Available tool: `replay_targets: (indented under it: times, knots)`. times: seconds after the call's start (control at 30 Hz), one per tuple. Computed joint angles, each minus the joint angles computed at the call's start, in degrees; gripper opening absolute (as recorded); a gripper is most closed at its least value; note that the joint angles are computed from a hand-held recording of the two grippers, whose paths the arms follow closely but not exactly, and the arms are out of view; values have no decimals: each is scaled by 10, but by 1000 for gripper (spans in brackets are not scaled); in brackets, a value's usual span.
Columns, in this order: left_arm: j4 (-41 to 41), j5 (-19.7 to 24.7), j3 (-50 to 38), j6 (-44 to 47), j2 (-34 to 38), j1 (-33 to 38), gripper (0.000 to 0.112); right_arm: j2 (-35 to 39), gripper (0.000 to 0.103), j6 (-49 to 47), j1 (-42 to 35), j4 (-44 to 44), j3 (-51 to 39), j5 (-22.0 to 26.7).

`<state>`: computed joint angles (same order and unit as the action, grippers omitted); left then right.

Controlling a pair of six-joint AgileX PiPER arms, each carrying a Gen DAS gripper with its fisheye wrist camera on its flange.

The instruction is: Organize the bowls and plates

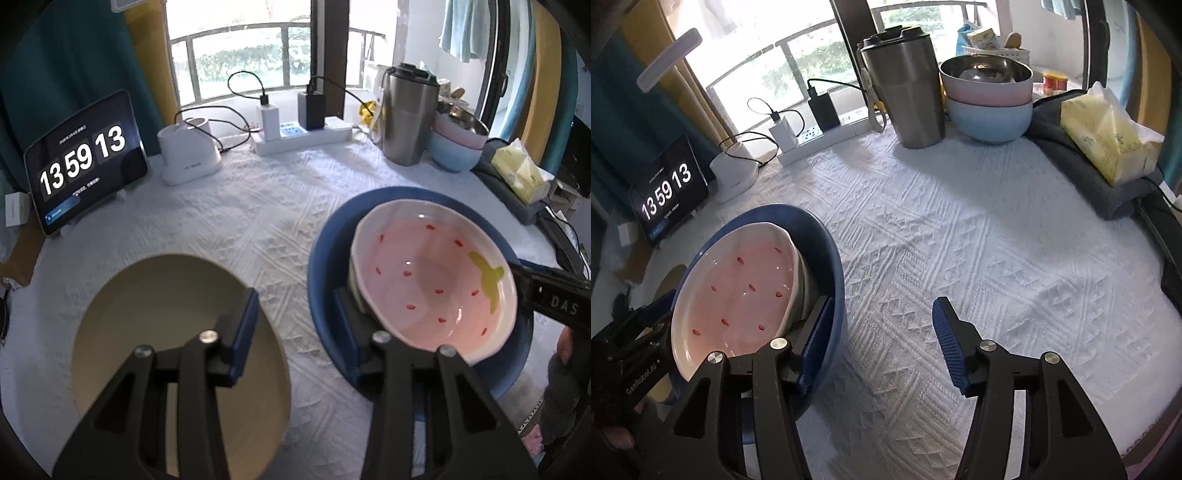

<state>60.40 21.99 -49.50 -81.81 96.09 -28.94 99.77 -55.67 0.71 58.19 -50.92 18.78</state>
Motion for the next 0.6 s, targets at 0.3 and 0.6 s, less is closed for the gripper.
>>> replay_targets:
  times: [0.3,0.6]
  knots:
    - [40,2,-1,-34,2,-20,13,5,16,-172,-9,174,18,45]
    - [57,-24,11,-55,-7,-11,12,-1,11,-167,6,169,23,26]
